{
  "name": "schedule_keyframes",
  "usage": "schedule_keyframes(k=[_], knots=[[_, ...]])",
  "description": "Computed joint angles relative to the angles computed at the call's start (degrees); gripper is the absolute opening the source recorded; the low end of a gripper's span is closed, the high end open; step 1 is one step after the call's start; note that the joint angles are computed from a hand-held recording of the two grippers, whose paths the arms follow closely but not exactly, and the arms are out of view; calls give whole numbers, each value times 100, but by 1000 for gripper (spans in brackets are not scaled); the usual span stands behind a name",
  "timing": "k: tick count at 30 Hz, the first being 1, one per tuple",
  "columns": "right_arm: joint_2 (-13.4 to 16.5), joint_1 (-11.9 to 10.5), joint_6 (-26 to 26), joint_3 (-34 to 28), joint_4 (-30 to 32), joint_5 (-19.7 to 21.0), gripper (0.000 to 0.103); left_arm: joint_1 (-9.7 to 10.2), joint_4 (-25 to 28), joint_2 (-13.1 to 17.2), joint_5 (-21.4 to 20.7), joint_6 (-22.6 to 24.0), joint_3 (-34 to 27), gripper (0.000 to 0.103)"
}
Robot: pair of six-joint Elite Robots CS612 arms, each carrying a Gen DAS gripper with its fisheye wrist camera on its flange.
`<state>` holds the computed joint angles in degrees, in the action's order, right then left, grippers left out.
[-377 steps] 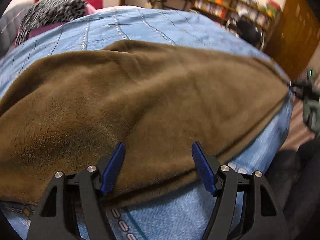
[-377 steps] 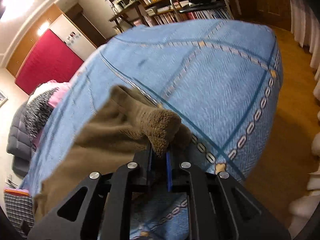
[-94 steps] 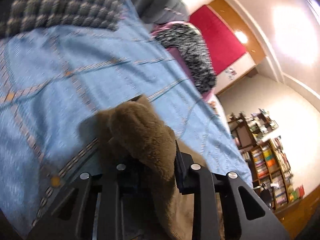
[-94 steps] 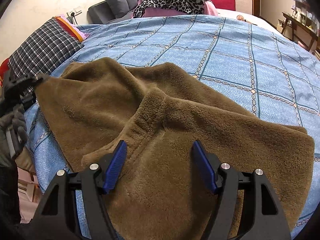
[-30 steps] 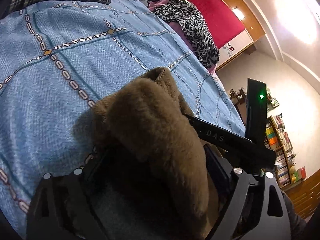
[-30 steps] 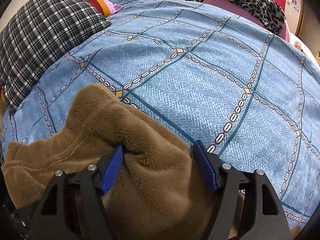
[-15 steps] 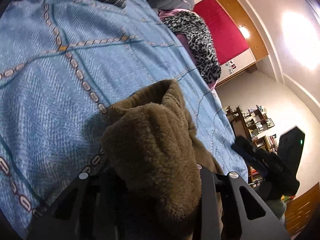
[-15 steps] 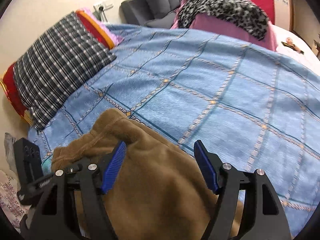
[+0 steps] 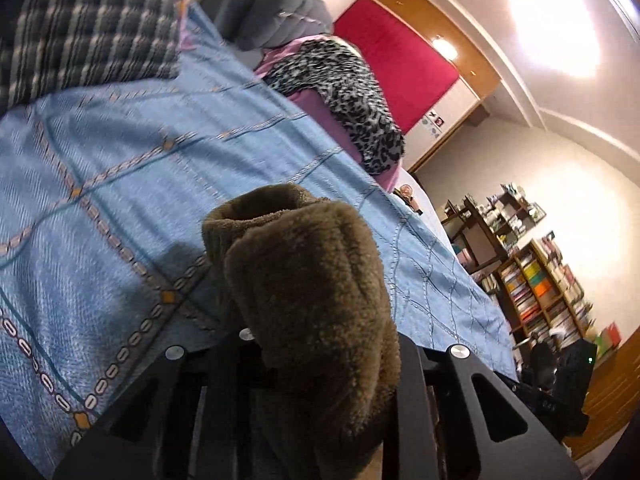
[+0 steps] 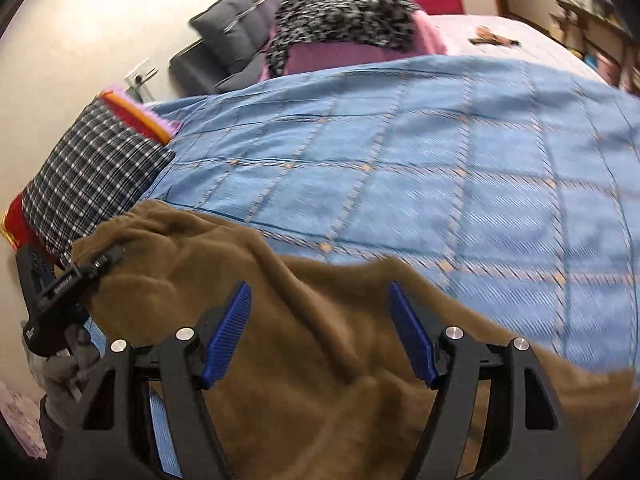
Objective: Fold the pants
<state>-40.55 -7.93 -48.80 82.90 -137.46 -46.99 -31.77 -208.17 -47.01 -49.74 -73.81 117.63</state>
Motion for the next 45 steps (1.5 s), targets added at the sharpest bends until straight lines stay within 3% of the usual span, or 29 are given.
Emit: schedule_keyframes(k=[5,11,19,28,34,45], knots=[[-12,-255,66,82,39,4,72,-91,182,-100,46,456,-238,20],[66,-532,304,23,185,121,72,-291,252,-143,-42,1356,-671,19],[112,-820,308,-35,453,414,72,-562,489,-39,-490,2252,-1382,19],[150,-1116,107,-96,865,834,72,-764,804,263,-1190,2871,-2203,18],[183,-1302,-9,-138,1032,1088,72,-870,1336,559,-1691,3155,-2838,18],[352,-1568,522,-266,760,1272,72,-1042,2353,1092,-2287,3801,-3808,18]])
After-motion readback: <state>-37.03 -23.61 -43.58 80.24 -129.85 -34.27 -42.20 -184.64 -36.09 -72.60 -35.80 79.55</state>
